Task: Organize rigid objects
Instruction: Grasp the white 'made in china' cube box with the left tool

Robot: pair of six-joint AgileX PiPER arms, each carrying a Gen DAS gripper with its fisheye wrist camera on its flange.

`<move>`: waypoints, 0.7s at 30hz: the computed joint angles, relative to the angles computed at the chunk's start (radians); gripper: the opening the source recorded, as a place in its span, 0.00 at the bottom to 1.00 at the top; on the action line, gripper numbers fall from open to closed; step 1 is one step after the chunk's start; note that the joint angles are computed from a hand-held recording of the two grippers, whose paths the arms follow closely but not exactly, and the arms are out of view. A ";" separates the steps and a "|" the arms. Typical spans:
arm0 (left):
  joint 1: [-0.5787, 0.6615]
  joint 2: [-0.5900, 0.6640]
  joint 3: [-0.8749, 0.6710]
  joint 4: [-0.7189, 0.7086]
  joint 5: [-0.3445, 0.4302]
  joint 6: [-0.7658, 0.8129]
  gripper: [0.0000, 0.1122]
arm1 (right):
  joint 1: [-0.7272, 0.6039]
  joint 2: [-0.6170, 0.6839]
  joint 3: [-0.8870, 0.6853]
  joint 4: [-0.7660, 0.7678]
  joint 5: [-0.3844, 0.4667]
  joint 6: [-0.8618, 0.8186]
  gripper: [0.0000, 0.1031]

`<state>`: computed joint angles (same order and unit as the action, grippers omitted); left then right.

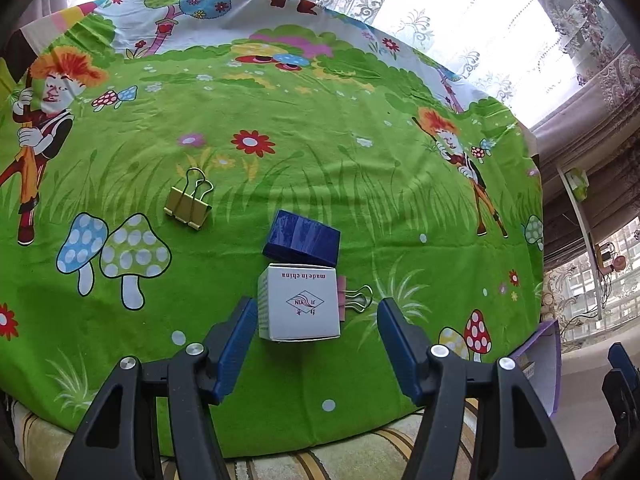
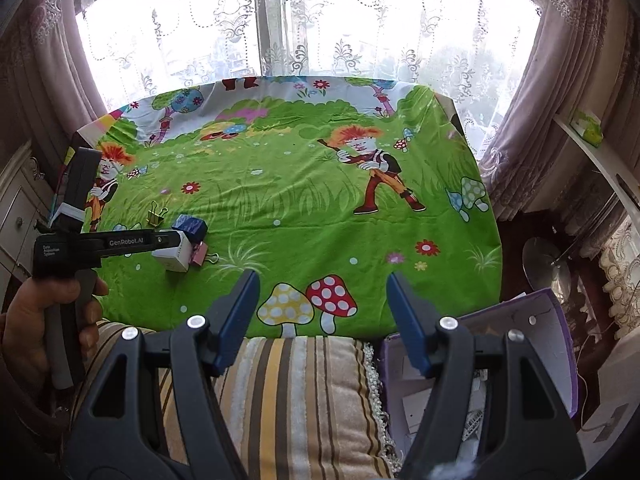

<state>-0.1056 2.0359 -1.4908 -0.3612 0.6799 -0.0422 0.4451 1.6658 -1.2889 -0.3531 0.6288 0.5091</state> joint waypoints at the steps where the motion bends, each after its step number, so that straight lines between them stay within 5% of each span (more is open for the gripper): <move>1: 0.000 0.009 -0.007 0.002 0.007 -0.002 0.56 | 0.010 0.019 -0.025 0.003 0.009 -0.005 0.67; 12: 0.006 0.057 -0.039 -0.002 0.034 0.009 0.56 | 0.080 0.221 -0.254 0.074 0.102 -0.093 0.67; 16: 0.023 0.073 -0.042 -0.048 0.040 0.049 0.44 | 0.100 0.288 -0.315 0.095 0.136 -0.116 0.67; 21: 0.056 0.065 -0.015 -0.141 0.025 0.119 0.44 | 0.120 0.363 -0.374 0.122 0.169 -0.180 0.68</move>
